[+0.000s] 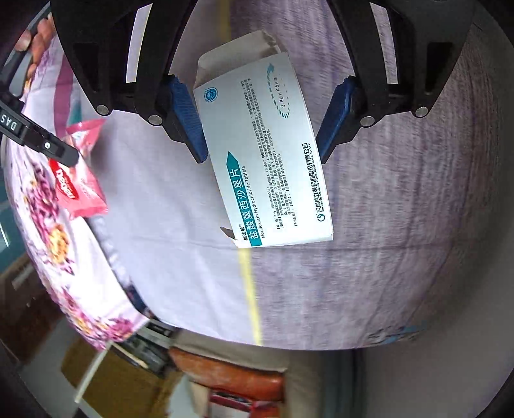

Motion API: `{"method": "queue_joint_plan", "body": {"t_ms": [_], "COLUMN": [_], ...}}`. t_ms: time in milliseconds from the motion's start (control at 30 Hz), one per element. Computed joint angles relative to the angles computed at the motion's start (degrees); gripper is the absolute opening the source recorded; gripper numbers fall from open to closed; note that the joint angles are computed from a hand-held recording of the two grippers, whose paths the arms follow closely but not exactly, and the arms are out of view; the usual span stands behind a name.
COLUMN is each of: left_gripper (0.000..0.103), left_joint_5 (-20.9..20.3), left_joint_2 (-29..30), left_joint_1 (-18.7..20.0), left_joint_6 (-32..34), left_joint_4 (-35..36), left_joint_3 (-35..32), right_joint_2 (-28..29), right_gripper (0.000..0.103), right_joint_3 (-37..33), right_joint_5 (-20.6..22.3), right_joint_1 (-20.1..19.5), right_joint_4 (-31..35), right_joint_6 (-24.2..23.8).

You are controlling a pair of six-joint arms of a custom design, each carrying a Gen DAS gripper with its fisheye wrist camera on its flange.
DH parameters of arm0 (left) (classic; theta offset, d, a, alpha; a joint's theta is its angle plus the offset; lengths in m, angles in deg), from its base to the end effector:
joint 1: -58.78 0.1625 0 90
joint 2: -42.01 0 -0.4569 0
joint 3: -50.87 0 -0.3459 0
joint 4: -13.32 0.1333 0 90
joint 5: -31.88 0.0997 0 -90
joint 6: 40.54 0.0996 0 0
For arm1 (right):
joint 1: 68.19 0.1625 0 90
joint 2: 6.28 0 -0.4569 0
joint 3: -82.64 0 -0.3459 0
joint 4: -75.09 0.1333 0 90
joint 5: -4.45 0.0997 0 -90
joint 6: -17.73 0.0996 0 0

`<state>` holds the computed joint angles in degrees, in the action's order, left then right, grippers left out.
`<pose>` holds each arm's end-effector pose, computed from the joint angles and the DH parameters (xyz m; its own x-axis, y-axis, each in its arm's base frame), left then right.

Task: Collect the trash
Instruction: 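Carry the white box and pink wafer bag over the teal bin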

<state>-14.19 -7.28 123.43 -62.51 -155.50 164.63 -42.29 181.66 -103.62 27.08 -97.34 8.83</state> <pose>-0.0575 -0.5940 0.1519 -0.8270 -0.1857 -0.5306 0.1136 0.8692 -0.4813 0.1619 -0.6399 0.0667 -0.9312 -0.1301 0.3404 -0.2335 0.9302 -0.2832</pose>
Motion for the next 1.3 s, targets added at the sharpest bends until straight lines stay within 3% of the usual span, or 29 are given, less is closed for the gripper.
{"method": "queue_joint_plan", "body": {"t_ms": [300,600,933,1300], "left_gripper": [0.07,0.07,0.07,0.071], "left_joint_5": [-1.61,-2.98,-6.66,-9.03], "left_joint_2": [4.69,11.85,19.21,24.94], "left_joint_1": [-6.49,-11.77,-13.42,-13.51], "left_joint_6": [2.28,4.52,7.63,11.17], "left_joint_4": [-0.63,3.19,9.74,13.98], "left_joint_3": [-0.84,-6.51,-15.89,-24.64], "right_joint_2": [-7.74,-13.56,-18.05,-19.34], "right_gripper": [0.039,0.039,0.039,0.039], "right_joint_3": [10.49,17.08,20.46,18.31], "right_joint_5": [2.96,6.12,5.82,4.36], "right_joint_1": [-4.32,-9.62,-13.86,-16.67], "right_joint_4": [-10.45,-17.46,-22.9,-20.71], "right_joint_6": [-0.74,-1.62,-1.75,-1.18]}}
